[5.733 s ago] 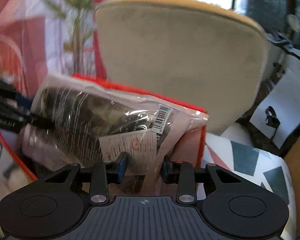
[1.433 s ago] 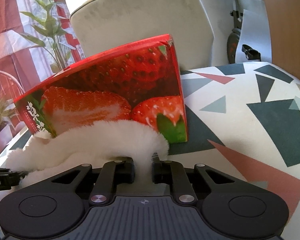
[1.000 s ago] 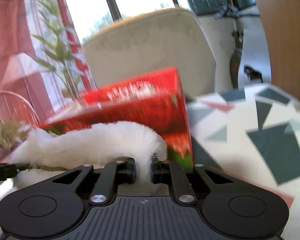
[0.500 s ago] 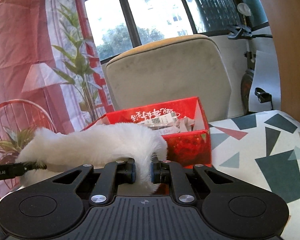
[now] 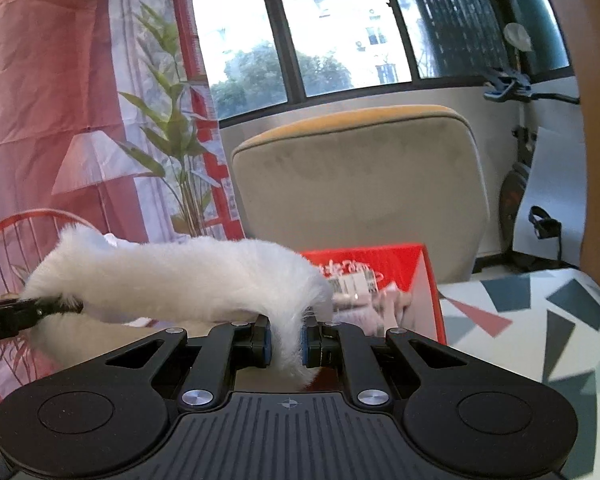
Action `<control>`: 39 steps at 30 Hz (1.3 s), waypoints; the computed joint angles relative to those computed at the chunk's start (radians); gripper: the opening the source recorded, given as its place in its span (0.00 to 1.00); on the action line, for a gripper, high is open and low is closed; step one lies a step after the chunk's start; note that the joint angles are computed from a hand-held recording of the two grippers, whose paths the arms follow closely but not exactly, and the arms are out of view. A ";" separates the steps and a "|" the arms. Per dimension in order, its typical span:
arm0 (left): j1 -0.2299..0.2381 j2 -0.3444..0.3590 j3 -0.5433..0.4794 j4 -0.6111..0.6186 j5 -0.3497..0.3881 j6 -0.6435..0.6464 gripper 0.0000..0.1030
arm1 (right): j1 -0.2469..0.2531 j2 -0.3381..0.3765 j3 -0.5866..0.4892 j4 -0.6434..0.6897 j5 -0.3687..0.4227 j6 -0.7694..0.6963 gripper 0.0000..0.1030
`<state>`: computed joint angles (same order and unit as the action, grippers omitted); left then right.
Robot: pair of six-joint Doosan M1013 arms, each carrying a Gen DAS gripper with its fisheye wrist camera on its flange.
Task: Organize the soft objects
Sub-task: 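Lift the white fluffy fabric with both grippers over the red box, then lower the white fabric into the box and open both grippers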
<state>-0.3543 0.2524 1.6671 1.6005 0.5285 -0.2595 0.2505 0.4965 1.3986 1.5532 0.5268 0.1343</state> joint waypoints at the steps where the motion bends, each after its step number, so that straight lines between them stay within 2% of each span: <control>1: 0.005 0.004 -0.014 -0.023 -0.006 0.029 0.15 | 0.000 0.009 -0.028 -0.054 0.003 0.063 0.11; 7: 0.039 0.040 -0.106 -0.202 -0.064 0.198 0.15 | 0.003 0.073 -0.194 -0.356 0.031 0.399 0.12; 16: 0.078 0.136 -0.259 -0.544 -0.046 0.575 0.15 | 0.018 0.173 -0.390 -0.697 0.063 0.696 0.11; 21: 0.105 0.173 -0.317 -0.707 -0.039 0.760 0.15 | 0.018 0.233 -0.486 -0.791 0.115 0.788 0.11; 25: 0.122 0.205 -0.367 -0.803 -0.029 0.857 0.15 | 0.021 0.273 -0.553 -0.858 0.151 0.833 0.11; 30: 0.151 0.249 -0.432 -0.992 -0.023 1.020 0.15 | 0.023 0.326 -0.642 -0.930 0.190 0.893 0.12; 39: 0.179 0.301 -0.505 -1.207 0.031 1.192 0.15 | 0.023 0.404 -0.774 -1.020 0.267 0.969 0.12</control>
